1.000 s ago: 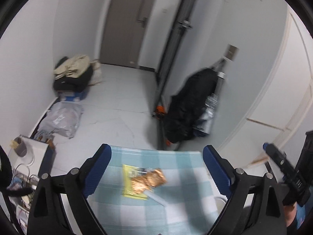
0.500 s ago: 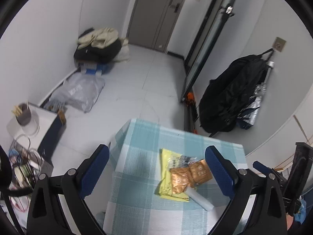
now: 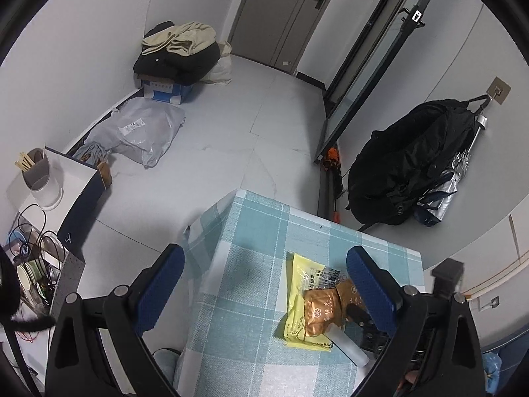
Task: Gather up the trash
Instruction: 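Move both open tools back over the table, then close the right tool on the brown pastry wrapper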
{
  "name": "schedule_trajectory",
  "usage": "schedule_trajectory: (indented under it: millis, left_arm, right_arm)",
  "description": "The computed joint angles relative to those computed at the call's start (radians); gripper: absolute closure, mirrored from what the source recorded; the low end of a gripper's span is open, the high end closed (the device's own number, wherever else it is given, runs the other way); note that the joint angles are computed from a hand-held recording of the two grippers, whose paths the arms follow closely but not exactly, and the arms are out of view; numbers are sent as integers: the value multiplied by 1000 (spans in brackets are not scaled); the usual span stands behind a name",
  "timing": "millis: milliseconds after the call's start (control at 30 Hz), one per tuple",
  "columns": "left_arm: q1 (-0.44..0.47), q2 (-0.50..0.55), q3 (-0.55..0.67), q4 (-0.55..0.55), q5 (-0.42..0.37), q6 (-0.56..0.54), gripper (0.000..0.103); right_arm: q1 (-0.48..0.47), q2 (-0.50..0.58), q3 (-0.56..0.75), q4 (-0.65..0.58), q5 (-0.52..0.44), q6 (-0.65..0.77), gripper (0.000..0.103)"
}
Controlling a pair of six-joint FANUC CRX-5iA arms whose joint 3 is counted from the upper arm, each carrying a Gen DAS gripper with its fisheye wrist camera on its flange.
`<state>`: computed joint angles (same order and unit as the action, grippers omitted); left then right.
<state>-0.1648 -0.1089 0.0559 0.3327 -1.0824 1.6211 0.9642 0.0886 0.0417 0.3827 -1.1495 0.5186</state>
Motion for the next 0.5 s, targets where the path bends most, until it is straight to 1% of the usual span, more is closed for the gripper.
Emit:
schedule_trajectory:
  millis: [100,167,267,367,467,500]
  left_arm:
    - [6,4,0,2,0,-1,6]
    - [9,6,2,-2,-2,2,6]
    - [13,10,4,0,-13,6,6]
    - [12,17,12,-8,-25,16,6]
    - [9,21,20,-18,-29,21,6]
    - [8,21,21,-20,-29,22,6]
  right_arm:
    - [-6,8,3,-26,7,19,9]
    - [2,11,-9,5,10,10,8]
    - [12,28,0,32,-14,23,8]
    - [22,43,7,59,-39,41,9]
    - [21,36,-3,71,-37,39,14]
    - [21,34,-5,74,-40,37,18]
